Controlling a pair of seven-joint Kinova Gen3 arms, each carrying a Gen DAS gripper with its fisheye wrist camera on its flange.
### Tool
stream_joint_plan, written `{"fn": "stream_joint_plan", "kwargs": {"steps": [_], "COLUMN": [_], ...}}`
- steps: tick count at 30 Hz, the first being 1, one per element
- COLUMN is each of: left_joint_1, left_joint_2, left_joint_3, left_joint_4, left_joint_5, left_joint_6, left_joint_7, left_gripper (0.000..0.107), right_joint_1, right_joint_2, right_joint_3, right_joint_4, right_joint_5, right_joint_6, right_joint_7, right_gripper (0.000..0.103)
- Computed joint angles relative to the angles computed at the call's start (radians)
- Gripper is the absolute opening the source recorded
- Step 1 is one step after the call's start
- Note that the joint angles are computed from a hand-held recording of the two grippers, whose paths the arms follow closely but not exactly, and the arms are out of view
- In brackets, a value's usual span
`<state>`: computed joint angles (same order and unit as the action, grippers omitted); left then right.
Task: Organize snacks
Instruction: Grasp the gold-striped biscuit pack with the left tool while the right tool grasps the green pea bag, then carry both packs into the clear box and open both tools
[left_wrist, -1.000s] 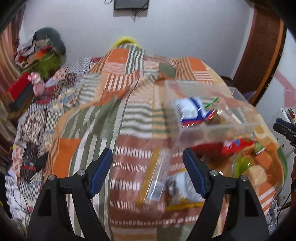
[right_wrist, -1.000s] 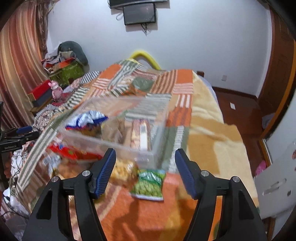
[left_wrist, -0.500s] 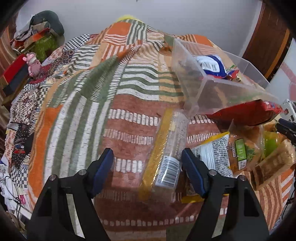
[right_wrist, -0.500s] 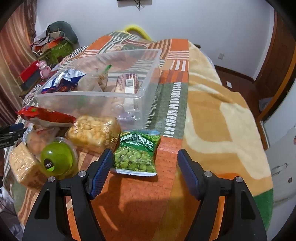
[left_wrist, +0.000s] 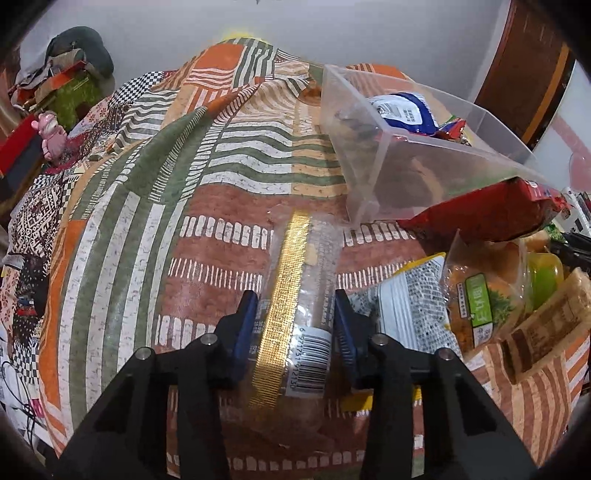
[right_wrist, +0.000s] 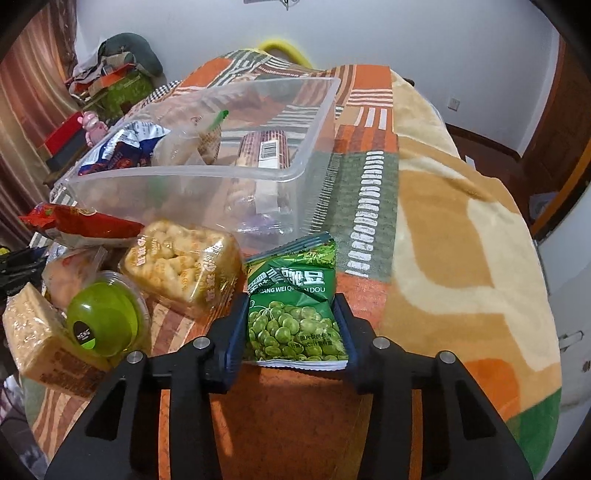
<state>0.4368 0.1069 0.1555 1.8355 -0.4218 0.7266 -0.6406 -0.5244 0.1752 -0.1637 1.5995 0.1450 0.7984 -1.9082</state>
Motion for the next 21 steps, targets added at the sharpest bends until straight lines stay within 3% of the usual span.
{"fn": "stream_joint_plan", "kwargs": {"steps": [5, 14, 21], "left_joint_1": [0.008, 0.009, -0.002], "left_joint_2": [-0.028, -0.104, -0.131], "left_joint_3": [0.009, 0.061, 0.101], "left_joint_4": [0.014, 0.012, -0.057], "left_joint_5": [-0.008, -0.069, -0.128], "left_joint_6": [0.023, 0.081, 0.125], "left_joint_7": [0.026, 0.11, 0.133], "left_gripper": [0.039, 0.039, 0.039], "right_joint_1": [0.011, 0.025, 0.031], "right_joint_2": [-0.024, -0.096, -0.137], "right_joint_3": [-0.005, -0.015, -0.03], "right_joint_4": [0.006, 0.041, 0.034], "right_joint_5": [-0.026, -0.023, -0.003], "right_joint_6": [-0.004, -0.029, -0.051], "right_joint_7": [0.019, 0.017, -0.009], "right_gripper": [0.027, 0.025, 0.025]}}
